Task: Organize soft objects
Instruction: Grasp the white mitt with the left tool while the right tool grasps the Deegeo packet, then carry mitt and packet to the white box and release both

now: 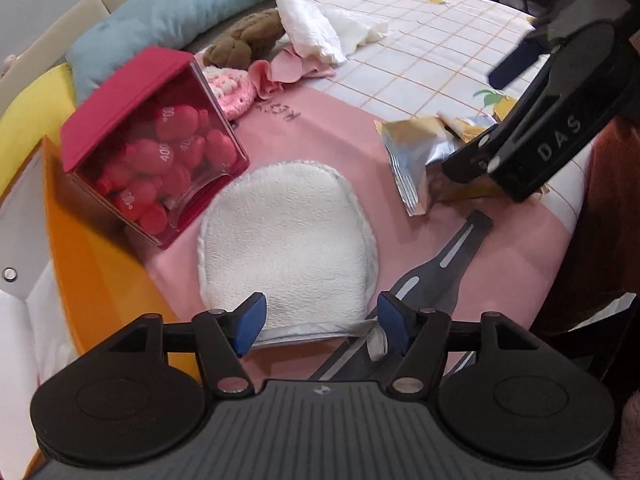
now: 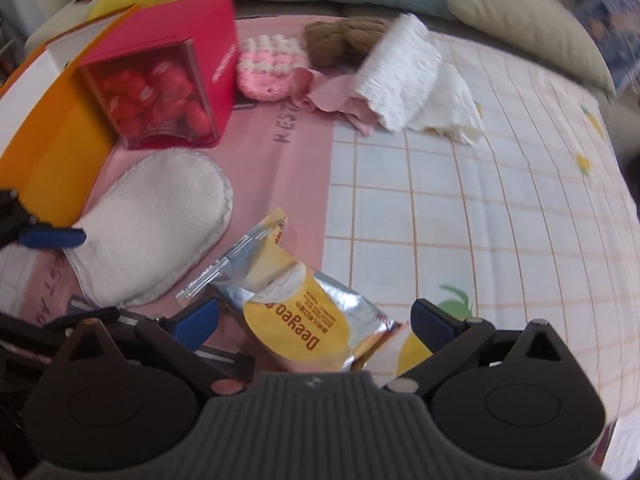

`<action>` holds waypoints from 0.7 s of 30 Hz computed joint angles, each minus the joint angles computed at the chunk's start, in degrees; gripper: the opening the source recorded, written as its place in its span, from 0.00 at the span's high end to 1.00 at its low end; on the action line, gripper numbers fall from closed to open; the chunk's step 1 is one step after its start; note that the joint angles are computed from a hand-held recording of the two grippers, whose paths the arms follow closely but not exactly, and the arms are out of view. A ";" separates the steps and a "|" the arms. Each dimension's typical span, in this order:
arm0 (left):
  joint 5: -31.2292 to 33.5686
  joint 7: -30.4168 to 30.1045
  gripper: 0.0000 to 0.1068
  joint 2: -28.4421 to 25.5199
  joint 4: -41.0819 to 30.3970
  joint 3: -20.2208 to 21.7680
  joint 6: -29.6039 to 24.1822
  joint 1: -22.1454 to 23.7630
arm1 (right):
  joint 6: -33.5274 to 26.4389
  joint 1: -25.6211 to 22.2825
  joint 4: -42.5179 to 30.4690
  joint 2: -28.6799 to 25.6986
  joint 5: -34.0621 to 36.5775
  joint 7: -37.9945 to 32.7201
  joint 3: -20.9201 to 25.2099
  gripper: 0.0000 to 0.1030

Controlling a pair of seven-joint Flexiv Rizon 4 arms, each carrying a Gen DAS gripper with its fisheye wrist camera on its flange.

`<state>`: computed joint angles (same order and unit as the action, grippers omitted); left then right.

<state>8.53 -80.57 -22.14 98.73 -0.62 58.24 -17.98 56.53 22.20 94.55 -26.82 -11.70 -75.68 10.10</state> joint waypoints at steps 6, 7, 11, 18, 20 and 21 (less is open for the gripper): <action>-1.68 -2.40 0.29 -0.84 -0.13 0.29 -0.67 0.69 | 4.78 -0.45 0.53 -2.16 -0.93 -4.65 0.58 0.04; -2.01 -2.47 0.30 -1.00 -0.18 0.15 -0.65 0.87 | 4.62 -0.91 -0.10 -2.68 0.50 -4.90 1.32 0.08; -1.89 -2.56 0.34 -1.61 -0.38 0.12 -0.32 0.82 | 2.52 -0.28 -0.88 -3.46 1.77 -3.80 0.92 0.19; -0.13 -5.44 0.68 -1.99 -0.70 1.61 1.61 -0.53 | 3.13 0.55 0.24 -2.61 1.15 -2.91 0.90 0.35; 0.76 -6.79 0.77 -1.85 -0.76 2.07 2.12 -0.73 | 3.39 1.41 0.64 -2.31 0.45 -1.27 0.24 0.36; 0.70 -7.53 0.80 -1.61 -0.40 2.08 2.95 -0.59 | 3.36 1.72 0.73 -2.19 0.17 -0.35 -0.01 0.38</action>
<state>9.23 -88.09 -23.76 98.33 1.45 61.19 -18.57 59.89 23.92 95.28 -29.01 -11.53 -76.04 10.09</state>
